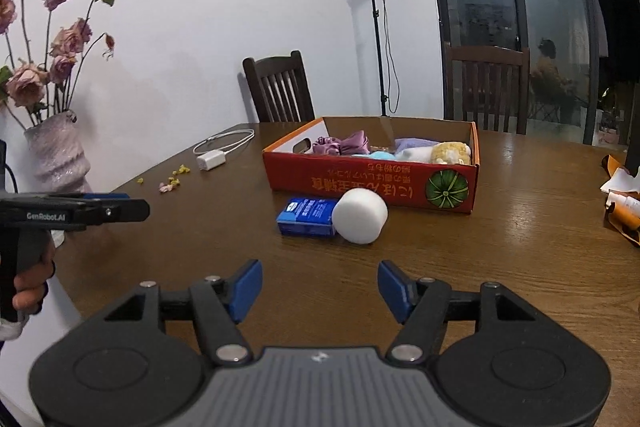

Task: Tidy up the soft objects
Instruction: 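Move both grippers back from the box toward the blue card pack, then close both grippers together on the blue handkerchief card pack, then lift the blue card pack with both grippers, lower it into the box, open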

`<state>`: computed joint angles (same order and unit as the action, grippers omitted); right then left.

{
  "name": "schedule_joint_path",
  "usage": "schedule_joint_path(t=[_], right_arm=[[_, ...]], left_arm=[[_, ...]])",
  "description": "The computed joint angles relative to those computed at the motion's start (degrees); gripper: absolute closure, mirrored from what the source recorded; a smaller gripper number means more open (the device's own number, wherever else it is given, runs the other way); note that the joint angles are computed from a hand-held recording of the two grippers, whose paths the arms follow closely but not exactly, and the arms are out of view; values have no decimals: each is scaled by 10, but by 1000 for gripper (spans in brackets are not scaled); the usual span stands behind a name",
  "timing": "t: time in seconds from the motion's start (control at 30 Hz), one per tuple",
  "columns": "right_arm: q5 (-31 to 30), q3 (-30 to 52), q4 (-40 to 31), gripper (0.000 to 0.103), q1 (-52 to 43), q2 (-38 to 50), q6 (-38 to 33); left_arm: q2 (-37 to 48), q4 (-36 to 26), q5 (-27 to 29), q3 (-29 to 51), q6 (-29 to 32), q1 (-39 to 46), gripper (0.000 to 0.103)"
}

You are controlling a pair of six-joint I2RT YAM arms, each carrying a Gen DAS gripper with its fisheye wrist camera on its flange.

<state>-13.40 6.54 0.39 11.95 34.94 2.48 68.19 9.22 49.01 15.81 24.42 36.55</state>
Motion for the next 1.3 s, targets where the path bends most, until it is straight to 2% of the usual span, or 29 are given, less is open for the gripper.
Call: schedule_joint_path(t=[0.07,0.2,0.3,0.37,0.47,0.53,0.67,0.73,0.8,0.87,0.9,1.0,1.03,1.3], right_arm=[[18,-6,70,40,10,57,18],[1,5,199,40,0,204,41],[-9,37,285,42,9,328,49],[-8,70,329,46,21,405,48],[-12,127,369,48,38,504,51],[-22,172,382,51,45,567,62],[-33,261,387,51,51,684,104],[0,279,406,51,57,718,126],[-2,289,431,51,49,743,150],[-33,313,431,51,32,773,176],[-43,322,433,51,27,786,185],[-68,339,454,69,16,822,208],[-81,341,463,71,12,829,216],[-78,341,468,74,13,833,204]], left_arm=[[35,27,-25,9,-21,-27,18],[110,83,-62,31,-51,-80,19],[172,124,-82,59,-89,-118,19],[213,144,-94,82,-114,-144,24],[282,180,-115,125,-141,-186,32],[325,180,-136,162,-156,-209,41],[406,172,-137,247,-203,-226,49],[436,166,-123,280,-223,-229,49],[465,161,-106,304,-238,-229,52],[488,148,-97,322,-240,-229,65],[494,136,-91,330,-236,-227,67],[502,126,-74,337,-245,-218,67],[505,123,-72,339,-244,-217,69],[504,161,-80,318,-253,-223,70]])
